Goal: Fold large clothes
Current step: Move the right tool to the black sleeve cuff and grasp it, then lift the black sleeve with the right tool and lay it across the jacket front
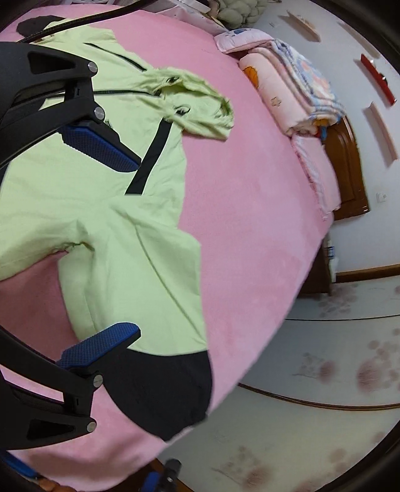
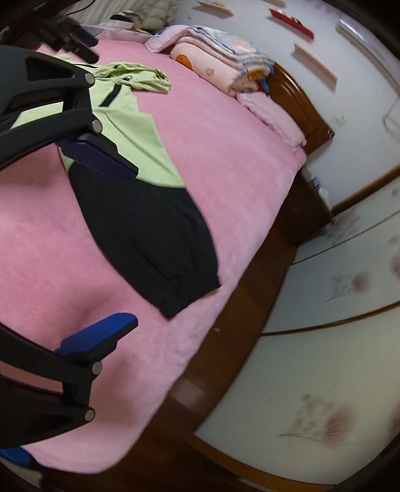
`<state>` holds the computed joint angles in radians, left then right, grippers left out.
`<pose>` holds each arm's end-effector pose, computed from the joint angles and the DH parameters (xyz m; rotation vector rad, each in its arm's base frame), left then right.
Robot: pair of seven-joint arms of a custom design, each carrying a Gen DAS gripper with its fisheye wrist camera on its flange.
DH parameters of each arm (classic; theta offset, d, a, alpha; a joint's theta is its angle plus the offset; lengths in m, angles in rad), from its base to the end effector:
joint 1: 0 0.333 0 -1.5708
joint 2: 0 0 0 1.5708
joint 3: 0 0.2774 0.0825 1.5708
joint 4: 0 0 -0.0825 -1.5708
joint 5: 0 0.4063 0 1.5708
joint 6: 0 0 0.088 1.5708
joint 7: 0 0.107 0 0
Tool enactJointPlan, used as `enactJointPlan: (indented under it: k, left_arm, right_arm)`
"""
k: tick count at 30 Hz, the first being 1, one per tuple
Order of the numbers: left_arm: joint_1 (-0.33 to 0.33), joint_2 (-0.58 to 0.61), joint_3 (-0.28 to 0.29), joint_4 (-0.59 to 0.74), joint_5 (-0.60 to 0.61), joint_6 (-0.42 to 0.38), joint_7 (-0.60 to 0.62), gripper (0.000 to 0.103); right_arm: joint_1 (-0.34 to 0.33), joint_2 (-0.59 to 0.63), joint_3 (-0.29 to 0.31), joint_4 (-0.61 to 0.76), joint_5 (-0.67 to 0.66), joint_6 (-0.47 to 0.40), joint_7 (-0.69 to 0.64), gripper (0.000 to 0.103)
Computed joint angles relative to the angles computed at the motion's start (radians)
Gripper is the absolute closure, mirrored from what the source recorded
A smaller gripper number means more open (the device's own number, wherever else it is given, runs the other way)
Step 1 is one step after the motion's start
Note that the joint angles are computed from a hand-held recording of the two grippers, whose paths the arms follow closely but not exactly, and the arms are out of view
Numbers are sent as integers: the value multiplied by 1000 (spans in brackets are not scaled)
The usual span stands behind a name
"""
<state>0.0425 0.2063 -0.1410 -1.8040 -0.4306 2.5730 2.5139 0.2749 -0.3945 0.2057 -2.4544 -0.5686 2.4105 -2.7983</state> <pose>0.6689 -0.0539 0.4456 -1.0835 2.4292 -0.7259 0.4338 0.2226 0.4296 -0.6462 2.5209 -0.4768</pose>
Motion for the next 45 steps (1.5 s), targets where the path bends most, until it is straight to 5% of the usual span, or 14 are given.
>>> enactJointPlan:
  k: [7,10,18,24,31,37,45]
  left_arm:
    - [-49,141,12,92,140,-33,-171,6]
    - [-56,178,6,123,167,-82,-210,19]
    - [-66,189,-8,96,194,-96,-263,19]
    - [-51,168,-15,72,165,-81,-246,19]
    - [-3,142,-3,106,114,-106,-211,19]
    - [88,135,24,178,47,-151,-118,19]
    - [242,233,76,367,-15,-283,-89,19]
  right_arm:
    - [-54,19,-34,-125,8,229,94,22]
    - [-85,46,-31,-144,-3,295,128,27]
    - [-157,146,-7,-121,-138,385,274,41]
    - [-104,198,-49,-46,-128,296,170,95]
    - [-2,198,7,155,-264,-65,26,97]
    - [78,270,26,350,-395,-80,-89,99]
    - [236,641,8,827,-444,-39,-335,99]
